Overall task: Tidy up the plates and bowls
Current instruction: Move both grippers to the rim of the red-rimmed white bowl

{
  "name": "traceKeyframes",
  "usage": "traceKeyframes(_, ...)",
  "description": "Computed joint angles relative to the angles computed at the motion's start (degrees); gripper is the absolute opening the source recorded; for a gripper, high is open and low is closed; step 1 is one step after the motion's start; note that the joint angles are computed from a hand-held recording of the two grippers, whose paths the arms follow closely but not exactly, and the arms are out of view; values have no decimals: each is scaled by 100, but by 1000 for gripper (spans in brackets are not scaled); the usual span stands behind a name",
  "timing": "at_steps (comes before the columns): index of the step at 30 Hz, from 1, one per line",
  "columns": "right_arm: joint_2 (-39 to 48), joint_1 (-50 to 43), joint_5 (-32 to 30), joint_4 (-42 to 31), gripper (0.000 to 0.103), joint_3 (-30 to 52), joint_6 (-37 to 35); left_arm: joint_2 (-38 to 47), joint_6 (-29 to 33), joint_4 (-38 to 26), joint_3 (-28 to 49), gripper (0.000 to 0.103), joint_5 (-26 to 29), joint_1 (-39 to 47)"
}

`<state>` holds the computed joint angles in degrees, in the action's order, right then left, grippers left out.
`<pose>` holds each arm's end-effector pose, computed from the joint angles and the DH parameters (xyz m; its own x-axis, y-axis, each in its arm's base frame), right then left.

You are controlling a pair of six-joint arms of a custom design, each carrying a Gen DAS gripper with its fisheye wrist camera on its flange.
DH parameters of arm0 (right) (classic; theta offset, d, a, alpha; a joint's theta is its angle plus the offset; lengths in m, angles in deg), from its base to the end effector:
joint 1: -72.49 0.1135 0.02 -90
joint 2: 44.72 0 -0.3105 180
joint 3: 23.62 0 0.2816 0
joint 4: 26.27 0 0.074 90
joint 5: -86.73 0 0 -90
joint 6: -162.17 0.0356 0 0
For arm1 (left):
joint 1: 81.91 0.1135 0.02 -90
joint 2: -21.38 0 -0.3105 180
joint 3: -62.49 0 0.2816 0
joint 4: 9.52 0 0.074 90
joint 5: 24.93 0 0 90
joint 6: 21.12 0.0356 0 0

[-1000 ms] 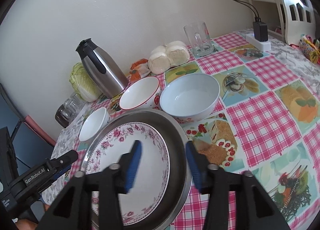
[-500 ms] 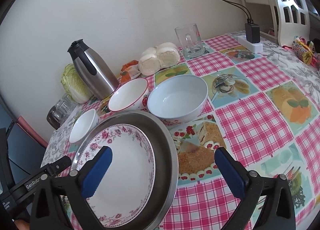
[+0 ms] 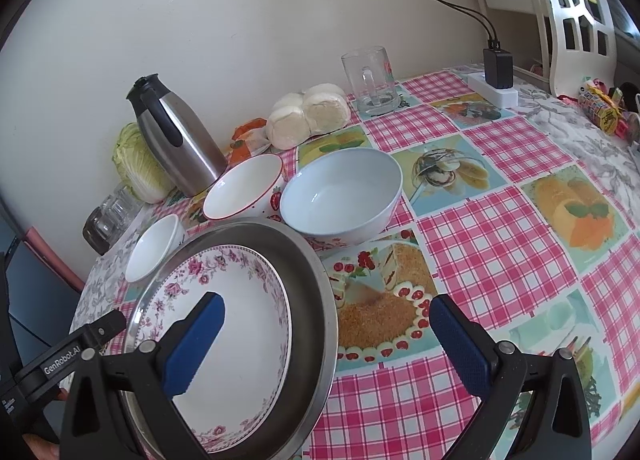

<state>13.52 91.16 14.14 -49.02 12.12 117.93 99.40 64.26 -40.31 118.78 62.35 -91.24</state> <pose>0.1860 0.0516 0.1931 -0.5453 0.5373 -0.6434 0.4081 0.8406 0.3561 0.2803 -0.0443 0.2260 -0.7913 0.0485 -0.6095 0.0699 0.9975 -0.0115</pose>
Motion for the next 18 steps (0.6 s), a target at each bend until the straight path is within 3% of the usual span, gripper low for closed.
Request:
traceKeyframes(9, -54, -11, 132, -78, 103, 0, -33, -12, -123, 47, 9, 103, 93, -9)
traceKeyframes(15, -133, 74, 458, -329, 103, 156, -74, -335, -145, 775, -263, 103, 72, -174)
traceKeyframes(18, -163, 103, 576, -410, 103, 229, -99, -372, -142, 852, -203, 103, 252, -170)
